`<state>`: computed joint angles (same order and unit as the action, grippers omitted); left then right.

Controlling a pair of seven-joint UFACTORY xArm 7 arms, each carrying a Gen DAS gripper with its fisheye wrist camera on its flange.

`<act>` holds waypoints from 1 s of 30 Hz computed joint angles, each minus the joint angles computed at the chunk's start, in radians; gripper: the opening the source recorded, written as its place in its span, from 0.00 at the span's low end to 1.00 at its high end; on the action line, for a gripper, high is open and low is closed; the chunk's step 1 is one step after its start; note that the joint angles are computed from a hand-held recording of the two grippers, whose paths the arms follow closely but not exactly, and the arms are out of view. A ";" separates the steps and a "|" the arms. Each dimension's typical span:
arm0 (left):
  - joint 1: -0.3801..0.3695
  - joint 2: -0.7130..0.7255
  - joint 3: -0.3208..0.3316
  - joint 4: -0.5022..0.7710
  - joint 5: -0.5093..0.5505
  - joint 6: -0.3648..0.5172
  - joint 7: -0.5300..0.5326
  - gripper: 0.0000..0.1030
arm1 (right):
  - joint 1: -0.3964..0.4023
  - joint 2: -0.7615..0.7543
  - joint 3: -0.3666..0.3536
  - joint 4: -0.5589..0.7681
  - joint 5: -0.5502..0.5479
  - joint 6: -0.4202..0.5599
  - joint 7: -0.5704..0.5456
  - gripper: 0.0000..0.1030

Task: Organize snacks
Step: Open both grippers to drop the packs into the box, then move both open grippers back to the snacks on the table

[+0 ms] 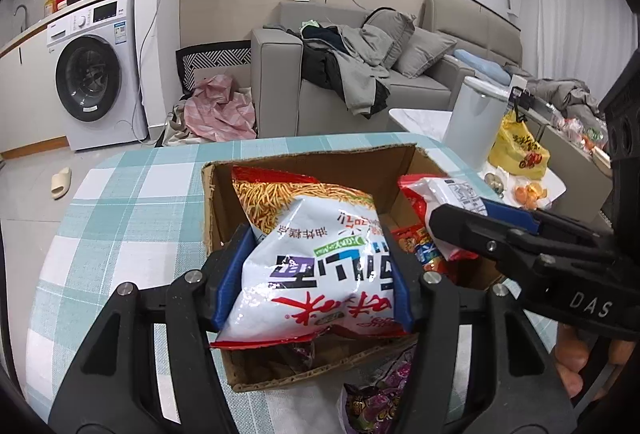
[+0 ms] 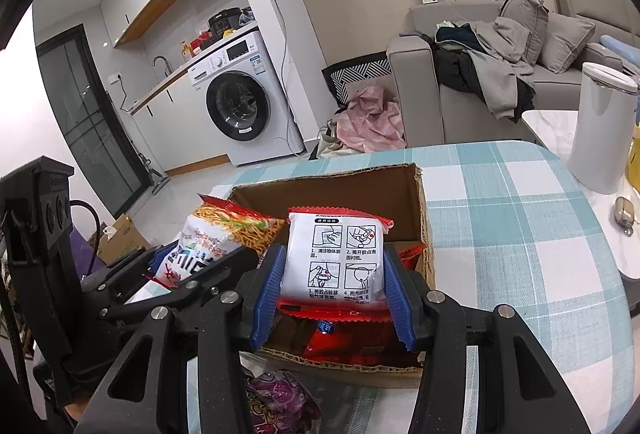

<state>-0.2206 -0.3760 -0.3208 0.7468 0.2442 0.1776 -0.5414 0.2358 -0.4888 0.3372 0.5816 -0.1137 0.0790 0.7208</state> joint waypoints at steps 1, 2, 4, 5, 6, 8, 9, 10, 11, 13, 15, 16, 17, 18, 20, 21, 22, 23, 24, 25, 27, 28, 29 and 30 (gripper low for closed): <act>-0.001 0.004 -0.001 0.003 -0.001 0.005 -0.001 0.56 | 0.001 0.003 -0.001 0.001 0.001 0.002 0.000 0.48; -0.002 0.007 -0.003 0.004 -0.002 0.006 -0.005 0.56 | 0.004 0.007 -0.005 0.000 0.003 0.002 -0.001 0.48; -0.014 0.010 0.008 0.001 -0.012 -0.005 -0.004 0.56 | 0.012 0.011 -0.014 -0.001 0.006 0.001 -0.005 0.50; -0.021 0.008 0.014 -0.001 -0.020 -0.007 0.000 0.57 | 0.019 0.010 -0.021 -0.004 0.010 -0.002 -0.009 0.50; -0.033 0.007 0.025 -0.002 -0.031 -0.006 0.009 0.58 | 0.022 0.005 -0.024 -0.009 0.012 -0.004 -0.011 0.51; -0.081 -0.013 0.071 -0.023 -0.074 -0.007 0.057 0.66 | 0.027 -0.010 -0.029 -0.020 0.017 -0.001 -0.015 0.53; -0.083 -0.023 0.071 -0.028 -0.082 -0.003 0.063 0.69 | 0.028 -0.023 -0.031 -0.026 0.019 0.004 -0.016 0.58; -0.081 -0.039 0.070 -0.036 -0.086 0.005 0.068 0.76 | 0.033 -0.034 -0.035 -0.034 0.022 0.004 -0.018 0.65; -0.081 -0.053 0.069 -0.044 -0.091 0.008 0.074 0.81 | 0.031 -0.051 -0.033 -0.046 0.024 0.002 -0.016 0.67; -0.084 -0.087 0.067 -0.065 -0.103 0.009 0.082 0.81 | 0.043 -0.088 -0.042 -0.072 0.034 0.000 -0.018 0.75; -0.092 -0.119 0.068 -0.080 -0.116 0.028 0.094 0.82 | 0.031 -0.125 -0.024 -0.084 0.031 0.032 -0.012 0.87; -0.084 -0.141 0.057 -0.089 -0.113 0.038 0.092 0.83 | 0.037 -0.141 -0.025 -0.089 0.029 0.049 -0.019 0.92; -0.076 -0.159 0.048 -0.097 -0.110 0.044 0.090 0.88 | 0.052 -0.156 -0.032 -0.097 0.029 0.059 -0.029 0.93; -0.069 -0.180 0.039 -0.107 -0.106 0.050 0.087 0.92 | 0.067 -0.171 -0.039 -0.106 0.030 0.065 -0.040 0.95; -0.062 -0.230 0.025 -0.135 -0.106 0.056 0.074 0.99 | 0.103 -0.203 -0.059 -0.123 0.042 0.090 -0.059 1.00; -0.072 -0.252 0.030 -0.148 -0.111 0.058 0.078 0.99 | 0.112 -0.214 -0.062 -0.128 0.049 0.097 -0.063 1.00; -0.082 -0.270 0.035 -0.156 -0.118 0.068 0.082 0.99 | 0.130 -0.229 -0.071 -0.137 0.057 0.107 -0.072 1.00; -0.089 -0.288 0.035 -0.163 -0.125 0.077 0.081 0.99 | 0.142 -0.246 -0.075 -0.145 0.063 0.116 -0.079 1.00; -0.095 -0.307 0.036 -0.173 -0.131 0.087 0.082 0.99 | 0.143 -0.260 -0.068 -0.151 0.066 0.125 -0.077 1.00; -0.100 -0.327 0.037 -0.183 -0.137 0.101 0.081 0.99 | 0.143 -0.277 -0.061 -0.157 0.068 0.136 -0.076 1.00; -0.119 -0.365 0.046 -0.201 -0.152 0.133 0.086 0.99 | 0.148 -0.312 -0.051 -0.170 0.071 0.158 -0.073 1.00; -0.129 -0.392 0.050 -0.216 -0.162 0.152 0.086 0.99 | 0.158 -0.329 -0.052 -0.176 0.074 0.175 -0.075 1.00; -0.135 -0.409 0.052 -0.225 -0.169 0.163 0.085 0.99 | 0.163 -0.338 -0.051 -0.180 0.077 0.183 -0.076 1.00; -0.142 -0.430 0.054 -0.238 -0.177 0.174 0.085 0.99 | 0.169 -0.354 -0.048 -0.185 0.078 0.196 -0.076 1.00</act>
